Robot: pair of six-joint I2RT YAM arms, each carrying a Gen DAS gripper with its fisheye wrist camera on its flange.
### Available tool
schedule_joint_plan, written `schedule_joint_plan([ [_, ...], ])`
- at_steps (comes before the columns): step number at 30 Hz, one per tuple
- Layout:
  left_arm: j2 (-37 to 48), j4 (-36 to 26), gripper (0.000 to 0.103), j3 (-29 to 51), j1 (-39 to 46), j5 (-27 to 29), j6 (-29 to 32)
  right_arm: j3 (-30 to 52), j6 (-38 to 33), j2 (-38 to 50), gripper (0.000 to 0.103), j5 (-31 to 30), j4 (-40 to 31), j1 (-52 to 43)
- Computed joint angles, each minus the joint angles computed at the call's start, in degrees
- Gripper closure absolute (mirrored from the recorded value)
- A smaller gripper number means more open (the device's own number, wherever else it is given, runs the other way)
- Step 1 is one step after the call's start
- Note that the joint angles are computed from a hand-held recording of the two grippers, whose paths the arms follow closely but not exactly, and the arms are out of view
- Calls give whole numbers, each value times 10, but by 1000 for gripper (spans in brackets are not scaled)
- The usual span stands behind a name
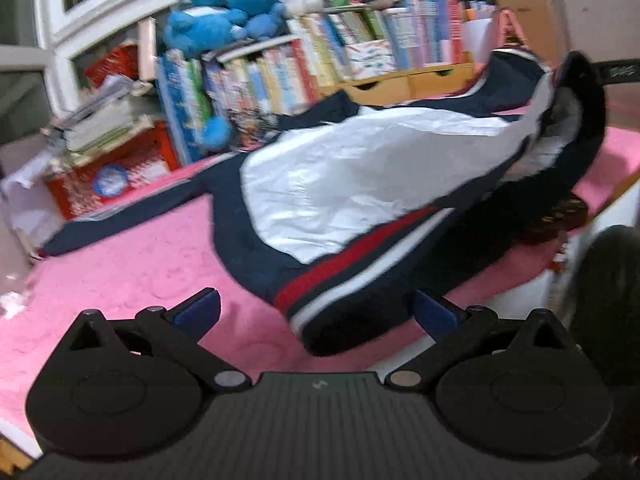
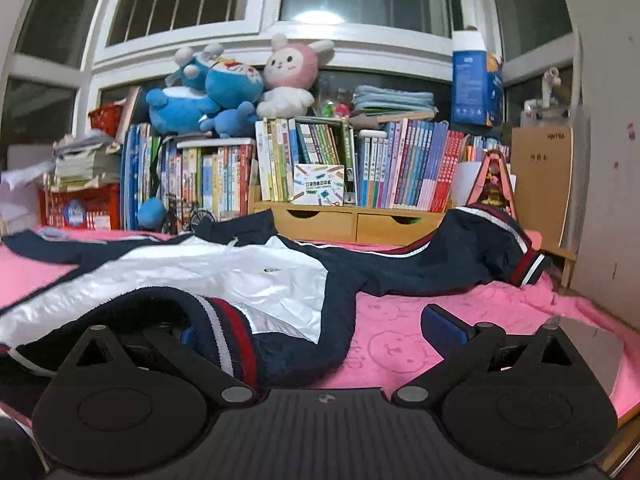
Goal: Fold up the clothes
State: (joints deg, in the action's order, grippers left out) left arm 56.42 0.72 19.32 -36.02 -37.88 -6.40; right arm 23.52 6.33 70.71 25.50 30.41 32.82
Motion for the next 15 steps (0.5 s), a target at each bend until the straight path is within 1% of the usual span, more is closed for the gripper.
schedule_joint_plan([
  [2,27,6,0,9,1,-52,-12,-3,-11,-1,0,15,4,5],
  [3,42,9,0,14,2,-82,-20,-8,-26,1,0,31,12,12],
  [5,60,36,0,9,-3,-152,-29,-20,-74,18,0,86,45,33],
  [6,65,57,0,2,-9,-183,-28,-29,-127,45,0,139,88,53],
  [7,68,75,0,-3,-15,-210,-23,-41,-198,80,0,186,150,75],
  [8,62,80,0,-2,-25,-233,-10,-52,-270,114,0,221,214,93],
  [10,44,96,0,-1,-51,-288,48,-78,-404,163,0,265,347,125],
  [11,29,100,0,0,-63,-309,76,-94,-456,170,0,278,399,139],
  [12,-7,62,0,5,-68,-309,72,-110,-492,158,0,287,431,152],
  [13,-45,16,0,11,-68,-295,55,-126,-529,146,0,295,464,165],
  [14,-81,-29,0,18,-67,-282,39,-140,-544,118,0,300,465,176],
  [15,-115,-72,0,26,-67,-269,25,-151,-530,63,0,302,419,182],
])
